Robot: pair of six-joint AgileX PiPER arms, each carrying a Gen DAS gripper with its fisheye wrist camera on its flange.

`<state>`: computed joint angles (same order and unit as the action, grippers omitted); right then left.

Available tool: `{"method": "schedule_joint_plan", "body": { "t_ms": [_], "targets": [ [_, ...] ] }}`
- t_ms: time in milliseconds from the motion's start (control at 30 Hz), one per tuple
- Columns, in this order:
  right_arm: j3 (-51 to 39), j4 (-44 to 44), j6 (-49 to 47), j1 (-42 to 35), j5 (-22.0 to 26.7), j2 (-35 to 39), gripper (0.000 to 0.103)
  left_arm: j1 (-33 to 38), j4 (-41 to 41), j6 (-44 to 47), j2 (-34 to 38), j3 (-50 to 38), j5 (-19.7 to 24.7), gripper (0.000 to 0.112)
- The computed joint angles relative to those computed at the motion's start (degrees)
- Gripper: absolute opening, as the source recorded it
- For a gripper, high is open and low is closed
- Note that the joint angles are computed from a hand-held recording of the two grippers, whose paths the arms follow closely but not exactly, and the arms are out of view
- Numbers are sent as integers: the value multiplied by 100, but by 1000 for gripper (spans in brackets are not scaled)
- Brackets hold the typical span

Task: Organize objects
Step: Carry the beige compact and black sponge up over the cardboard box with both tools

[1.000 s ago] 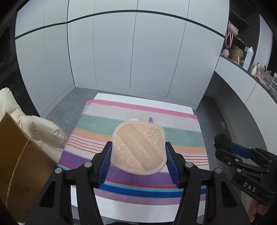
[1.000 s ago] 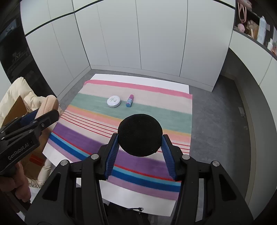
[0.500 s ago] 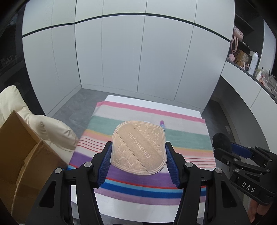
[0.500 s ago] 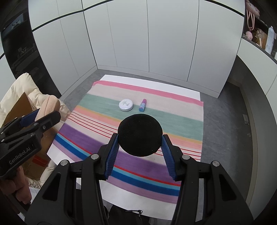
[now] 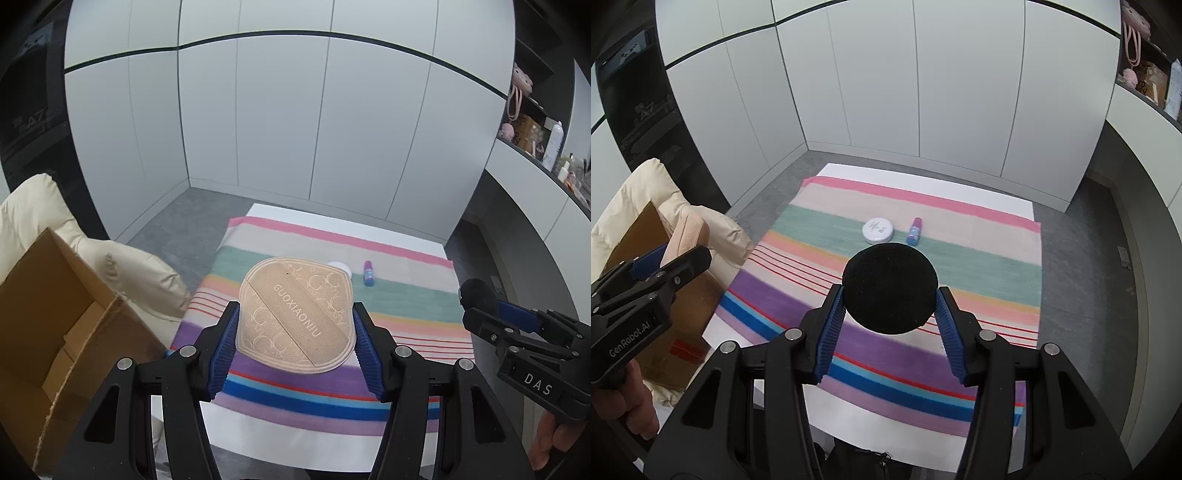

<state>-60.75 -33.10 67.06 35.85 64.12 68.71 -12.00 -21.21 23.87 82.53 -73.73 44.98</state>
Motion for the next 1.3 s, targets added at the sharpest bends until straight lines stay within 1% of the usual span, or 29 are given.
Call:
{"method": "schedule_joint_plan", "body": {
  "t_ms": [333, 900, 1000, 1300],
  "targets": [
    [-358, -41, 17, 162, -115, 429, 52, 548, -268, 425, 22, -12, 87, 60],
    [-1241, -224, 3, 556, -224, 1310, 52, 1561, -715, 1120, 23, -44, 261, 60],
    [-1400, -221, -18, 612, -266, 1465, 52, 1675, -723, 1172, 53, -75, 253, 60],
    [-1853, -244, -74, 778, -326, 1881, 52, 2132, -885, 1394, 143, -216, 408, 60]
  ]
}}
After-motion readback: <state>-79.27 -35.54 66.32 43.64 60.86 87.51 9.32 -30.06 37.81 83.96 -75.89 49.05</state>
